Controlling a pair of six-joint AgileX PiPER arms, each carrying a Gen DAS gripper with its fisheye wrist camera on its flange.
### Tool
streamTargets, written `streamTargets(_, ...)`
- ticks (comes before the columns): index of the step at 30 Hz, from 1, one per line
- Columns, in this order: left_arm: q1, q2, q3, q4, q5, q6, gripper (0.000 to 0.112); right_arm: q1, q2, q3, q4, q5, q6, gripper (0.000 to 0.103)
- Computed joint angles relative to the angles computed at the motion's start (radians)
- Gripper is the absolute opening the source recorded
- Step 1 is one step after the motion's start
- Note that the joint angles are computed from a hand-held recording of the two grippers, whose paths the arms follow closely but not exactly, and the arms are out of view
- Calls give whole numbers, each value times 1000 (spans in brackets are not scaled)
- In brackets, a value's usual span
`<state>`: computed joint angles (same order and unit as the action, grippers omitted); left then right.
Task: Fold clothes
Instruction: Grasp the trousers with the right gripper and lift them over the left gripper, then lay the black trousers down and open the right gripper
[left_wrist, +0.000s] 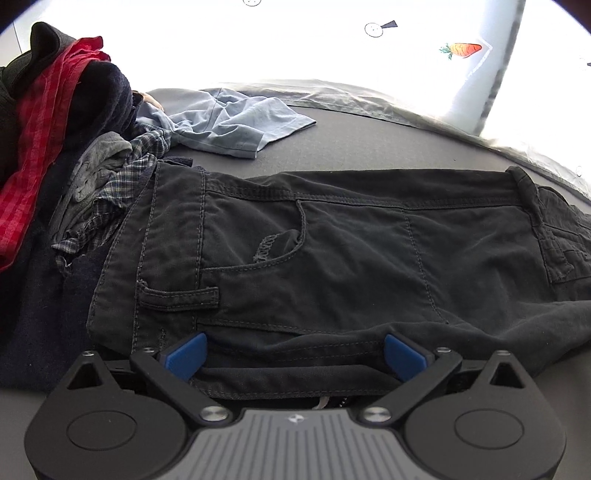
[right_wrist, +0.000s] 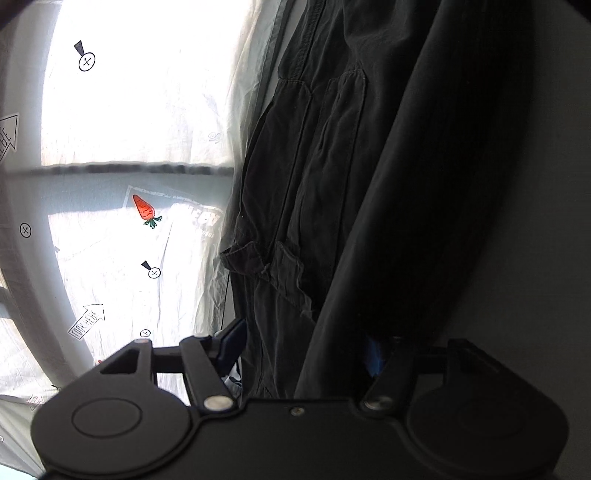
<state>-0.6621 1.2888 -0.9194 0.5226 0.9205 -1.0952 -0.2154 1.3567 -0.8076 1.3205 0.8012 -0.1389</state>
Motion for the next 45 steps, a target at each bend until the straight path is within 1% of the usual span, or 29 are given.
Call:
streamTargets(2, 10, -6, -5, -7, 4, -13, 101, 42, 14, 1, 11, 2, -25, 65)
streamTargets(4, 25, -15, -11, -24, 4, -16, 101, 101, 50, -43, -8, -23, -42, 65)
streamTargets(5, 35, -21, -12, -36, 1, -11, 101, 127, 86, -69, 5, -33, -87, 66)
streamTargets(7, 52, -32, -12, -58, -6, 5, 101, 168, 145, -150, -26, -35, -92, 72)
streamTargets(8, 59, -36, -13, -69, -9, 18, 101, 186, 174, -193, -45, -34, -91, 79)
streamTargets(9, 65, -39, -14, -78, -11, 29, 101, 204, 205, -236, -67, -27, -89, 83)
streamTargets(10, 68, -39, -18, -85, -9, 38, 101, 226, 240, -276, -92, -5, -91, 83)
streamTargets(11, 59, -32, -27, -67, 15, 25, 101, 244, 273, -313, -110, 21, -98, 83)
streamTargets(13, 30, -11, -46, 5, 96, -18, 101, 262, 326, -345, -89, 92, -149, 82)
streamTargets(14, 28, -6, -49, 27, 123, -23, 101, 276, 332, -345, -90, 109, -170, 82)
streamTargets(15, 46, -16, -40, 26, 128, -19, 101, 281, 320, -335, -90, 112, -185, 83)
streamTargets(17, 110, -53, -12, -8, 110, -9, 101, 286, 298, -313, -84, 123, -213, 83)
streamTargets(18, 145, -73, 4, -32, 96, -9, 101, 263, 300, -293, -36, 171, -234, 82)
streamTargets(19, 180, -90, 19, -55, 86, -9, 101, 232, 314, -273, 19, 259, -249, 82)
streamTargets(20, 209, -101, 29, -74, 82, -12, 101, 212, 303, -240, 35, 307, -249, 81)
streamTargets(21, 233, -111, 39, -90, 78, -11, 101, 209, 294, -239, 10, 315, -246, 75)
streamTargets(23, 280, -137, 61, -122, 65, -2, 101, 206, 274, -232, -30, 317, -239, 68)
streamTargets(25, 293, -157, 74, -133, 64, -4, 101, 199, 302, -238, 17, 306, -217, 67)
streamTargets(26, 294, -163, 78, -133, 66, -5, 101, 190, 280, -202, 37, 299, -226, 68)
streamTargets(28, 283, -169, 82, -125, 70, -12, 101, 197, 220, -154, 30, 239, -233, 69)
streamTargets(29, 274, -169, 82, -119, 74, -20, 101, 222, 230, -178, 2, 215, -221, 72)
streamTargets(30, 265, -167, 81, -115, 76, -27, 101, 245, 246, -209, -34, 202, -204, 73)
streamTargets(32, 249, -162, 77, -109, 78, -36, 101, 281, 278, -245, -88, 233, -199, 73)
streamTargets(34, 227, -157, 72, -95, 84, -48, 101, 291, 240, -207, -86, 226, -225, 73)
streamTargets(35, 216, -152, 70, -88, 86, -56, 101, 272, 227, -188, -76, 249, -234, 73)
streamTargets(37, 201, -142, 68, -81, 89, -75, 101, 231, 209, -157, -48, 281, -240, 69)
streamTargets(38, 196, -139, 68, -82, 88, -83, 101, 214, 198, -144, -43, 284, -232, 61)
streamTargets(41, 173, -135, 64, -82, 95, -109, 101, 184, 173, -122, -53, 292, -204, 60)
streamTargets(45, 84, -137, 48, -57, 150, -167, 101, 128, 142, -87, -68, 328, -182, 60)
